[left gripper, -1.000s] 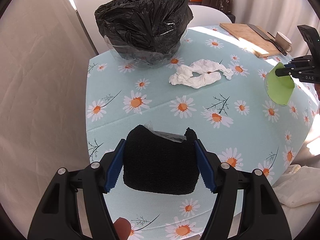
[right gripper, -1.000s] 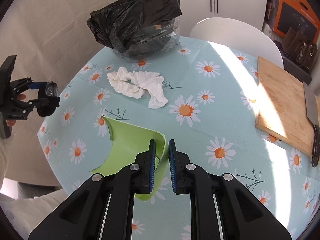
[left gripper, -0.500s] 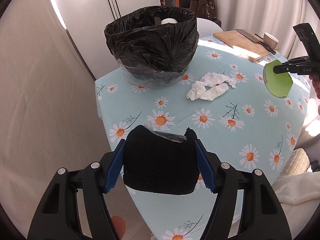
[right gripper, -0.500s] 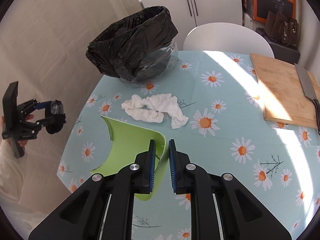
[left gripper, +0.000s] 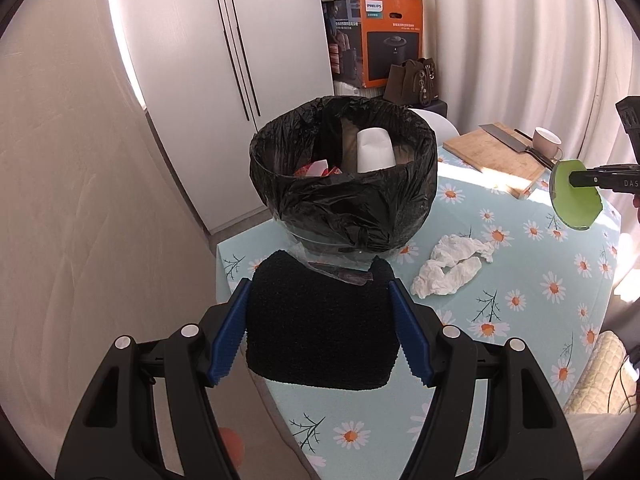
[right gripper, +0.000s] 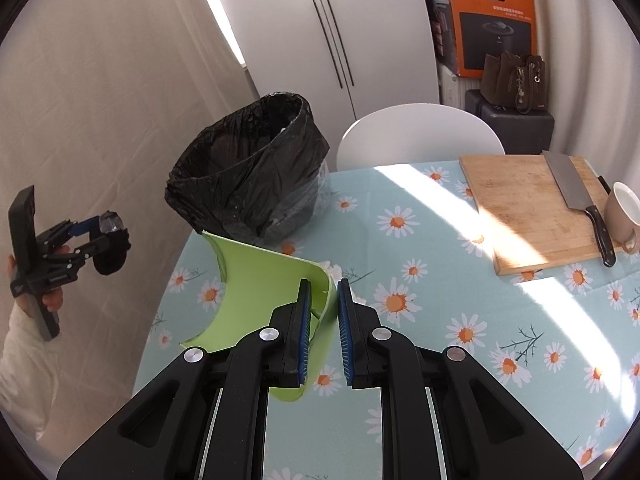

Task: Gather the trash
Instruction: 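Lift and carry the green piece and black cloth with both tools over the bin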

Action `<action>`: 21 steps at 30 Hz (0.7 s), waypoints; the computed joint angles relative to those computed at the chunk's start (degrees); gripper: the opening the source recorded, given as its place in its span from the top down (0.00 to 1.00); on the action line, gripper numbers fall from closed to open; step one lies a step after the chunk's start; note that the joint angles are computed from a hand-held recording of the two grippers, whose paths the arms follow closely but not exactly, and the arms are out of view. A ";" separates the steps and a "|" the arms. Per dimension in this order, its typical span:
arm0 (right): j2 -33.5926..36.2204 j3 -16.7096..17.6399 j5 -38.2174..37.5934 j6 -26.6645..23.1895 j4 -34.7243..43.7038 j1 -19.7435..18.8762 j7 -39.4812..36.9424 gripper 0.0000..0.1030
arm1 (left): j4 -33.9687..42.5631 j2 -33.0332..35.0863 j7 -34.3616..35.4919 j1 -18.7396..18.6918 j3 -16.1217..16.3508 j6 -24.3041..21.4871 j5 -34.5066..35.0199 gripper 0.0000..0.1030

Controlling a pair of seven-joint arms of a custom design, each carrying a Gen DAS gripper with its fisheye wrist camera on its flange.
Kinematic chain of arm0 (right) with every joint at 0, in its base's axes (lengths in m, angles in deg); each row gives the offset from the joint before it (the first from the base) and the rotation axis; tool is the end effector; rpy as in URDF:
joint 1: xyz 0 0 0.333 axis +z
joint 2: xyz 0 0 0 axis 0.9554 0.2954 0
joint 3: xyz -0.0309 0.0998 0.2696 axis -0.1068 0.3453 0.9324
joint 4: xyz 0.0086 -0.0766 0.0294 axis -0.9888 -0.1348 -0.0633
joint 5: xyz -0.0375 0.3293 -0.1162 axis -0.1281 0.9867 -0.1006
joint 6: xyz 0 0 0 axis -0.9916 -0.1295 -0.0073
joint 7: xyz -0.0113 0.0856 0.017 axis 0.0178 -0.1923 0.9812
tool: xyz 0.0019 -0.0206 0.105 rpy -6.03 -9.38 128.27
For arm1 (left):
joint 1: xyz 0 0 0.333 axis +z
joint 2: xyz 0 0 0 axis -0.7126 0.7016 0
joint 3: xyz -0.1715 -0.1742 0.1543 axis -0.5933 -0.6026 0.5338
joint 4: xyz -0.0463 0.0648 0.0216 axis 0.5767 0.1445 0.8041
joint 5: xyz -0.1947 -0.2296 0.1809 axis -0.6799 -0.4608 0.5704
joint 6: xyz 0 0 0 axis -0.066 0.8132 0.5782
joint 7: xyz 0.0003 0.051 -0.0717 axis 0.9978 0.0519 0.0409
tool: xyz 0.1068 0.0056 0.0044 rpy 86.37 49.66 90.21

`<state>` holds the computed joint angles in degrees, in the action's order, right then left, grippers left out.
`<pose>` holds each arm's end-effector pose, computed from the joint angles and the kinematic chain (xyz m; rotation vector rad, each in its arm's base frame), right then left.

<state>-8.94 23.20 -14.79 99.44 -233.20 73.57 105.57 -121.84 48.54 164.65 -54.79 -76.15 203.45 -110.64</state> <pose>0.3692 0.1089 0.4553 -1.3896 1.9927 -0.5212 0.4854 -0.0870 0.4656 -0.8900 2.4217 -0.9437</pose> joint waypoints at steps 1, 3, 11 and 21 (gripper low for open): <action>0.47 0.41 -0.57 0.12 1.14 -0.64 -0.20 0.88 | 0.89 0.51 -0.09 -0.04 0.05 0.18 -0.45 0.34; 1.78 1.74 -2.45 -0.31 3.98 -2.49 -0.58 0.88 | 2.26 1.39 -1.10 0.04 -0.34 1.12 -0.55 0.34; 10.92 4.68 -5.44 9.76 12.60 -8.80 -0.57 0.88 | 9.06 4.12 -2.89 0.83 -1.50 -2.74 0.83 0.34; 27.13 5.71 -12.35 8.83 29.47 -12.62 0.64 0.88 | 24.34 16.33 -7.71 2.32 -6.26 -4.57 5.49 0.34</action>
<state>18.19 28.91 -27.14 108.27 -203.73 60.95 106.21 -97.49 64.88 156.94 -52.47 -82.41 198.88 -105.15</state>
